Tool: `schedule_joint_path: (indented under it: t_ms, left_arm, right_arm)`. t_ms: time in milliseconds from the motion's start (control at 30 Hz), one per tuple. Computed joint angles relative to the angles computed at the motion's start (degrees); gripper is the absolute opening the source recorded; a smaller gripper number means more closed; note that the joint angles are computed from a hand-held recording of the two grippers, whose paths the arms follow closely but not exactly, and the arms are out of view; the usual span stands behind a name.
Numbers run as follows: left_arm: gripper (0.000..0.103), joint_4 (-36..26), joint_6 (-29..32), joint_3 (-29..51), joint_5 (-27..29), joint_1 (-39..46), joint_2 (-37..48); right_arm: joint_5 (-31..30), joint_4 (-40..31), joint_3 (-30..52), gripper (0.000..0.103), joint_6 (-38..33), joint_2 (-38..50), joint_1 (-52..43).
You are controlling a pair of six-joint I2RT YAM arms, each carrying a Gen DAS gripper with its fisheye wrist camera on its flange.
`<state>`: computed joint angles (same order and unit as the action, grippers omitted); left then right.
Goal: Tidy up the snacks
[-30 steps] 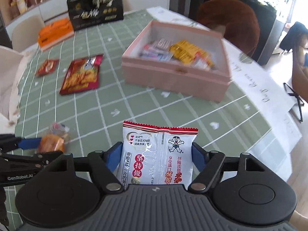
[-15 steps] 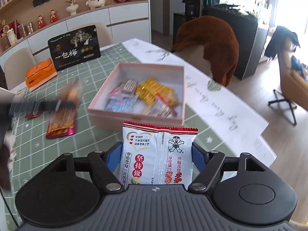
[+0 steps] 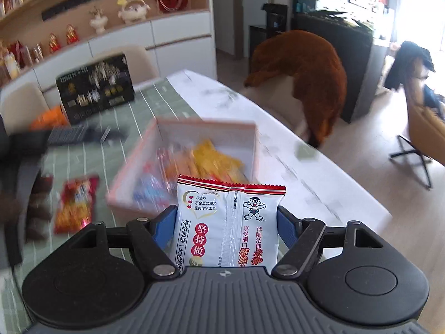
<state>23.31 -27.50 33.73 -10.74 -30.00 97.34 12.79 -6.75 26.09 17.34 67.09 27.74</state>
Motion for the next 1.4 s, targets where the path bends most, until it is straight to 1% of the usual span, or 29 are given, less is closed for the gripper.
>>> schedule_joint_path:
  t_ms: [67, 133, 233, 267, 333, 433, 500, 567, 633, 700, 800, 867, 933, 1000, 1100, 1267, 1300, 1333, 1400]
  left_arm:
    - [0.057, -2.5, -0.7, -2.8, -0.4, 5.0, -2.7]
    - [0.057, -3.5, -0.1, -5.6, 1.5, 11.4, -5.0]
    - [0.057, -3.5, 3.3, -7.4, 4.0, 22.0, -4.7]
    - [0.057, -3.4, 4.3, -7.2, 4.1, 24.7, -3.7]
    - [0.056, -1.7, 6.4, -6.4, 3.9, 29.8, 0.3]
    - [0.056, 0.4, 7.8, -3.3, 4.4, 34.1, 7.9]
    - [0.056, 2.5, 7.7, -1.8, 5.8, 36.3, 12.0]
    - [0.057, 4.5, 7.3, -1.5, 7.1, 36.4, 14.2]
    - [0.057, 5.2, 9.2, -1.5, 5.8, 35.1, 15.2]
    - [0.059, 7.4, 11.2, -3.6, 4.6, 33.5, 14.9]
    - [0.059, 10.2, 11.5, -8.1, 4.7, 31.7, 13.2]
    - [0.059, 13.6, 11.0, -12.6, 5.9, 31.0, 11.5]
    - [0.058, 15.6, 10.6, -17.0, 6.5, 30.1, 9.1]
    - [0.057, 17.0, 10.2, -21.1, 7.5, 29.3, 6.5]
    - [0.055, 17.3, 9.7, -25.4, 8.0, 28.4, 2.8]
    - [0.054, 15.9, 9.0, -28.1, 11.9, 30.9, -0.7]
    - [0.053, 16.1, 9.3, -28.3, 12.6, 31.6, -0.8]
    - [0.053, 16.4, 9.5, -28.5, 13.3, 32.2, -0.8]
    - [0.053, 17.1, 9.7, -28.8, 14.1, 32.8, -0.5]
  right_arm:
    - [-2.6, 5.6, 4.3, 0.075, -2.1, 7.7, -2.2]
    - [-2.8, 9.6, 10.4, 0.078, -2.9, 16.7, -3.3]
    - [-1.0, 7.2, 20.0, 0.078, -3.6, 26.9, -3.0]
    - [-0.8, 7.1, 21.2, 0.078, -3.3, 28.4, -2.5]
    - [-2.3, 8.0, 21.0, 0.078, -2.3, 29.6, -1.3]
    - [-3.4, 9.2, 18.5, 0.078, 0.8, 30.0, 1.9]
    - [-3.8, 8.9, 17.4, 0.078, 2.5, 30.1, 4.8]
    - [-3.4, 7.9, 17.5, 0.078, 4.1, 30.5, 8.2]
    - [-3.3, 7.4, 18.3, 0.078, 5.6, 30.9, 10.9]
    - [-3.9, 6.9, 20.8, 0.078, 7.0, 32.4, 13.5]
    - [-4.2, 4.7, 27.9, 0.078, 6.9, 37.9, 17.0]
    - [-3.7, 3.2, 33.7, 0.078, 5.4, 42.9, 19.6]
    - [-4.6, 0.9, 40.0, 0.078, 4.3, 48.1, 21.1]
    - [-6.3, -2.4, 46.8, 0.078, 4.5, 53.7, 21.5]
    - [-7.2, -6.6, 55.5, 0.078, 5.2, 61.0, 22.2]
    - [-3.1, -13.5, 65.9, 0.08, 4.6, 70.1, 24.3]
    - [-2.0, -14.3, 67.0, 0.086, 4.8, 71.4, 24.6]
    - [-1.4, -14.2, 67.2, 0.086, 5.5, 71.9, 24.7]
    - [-2.8, -13.1, 65.4, 0.086, 7.8, 70.8, 24.4]
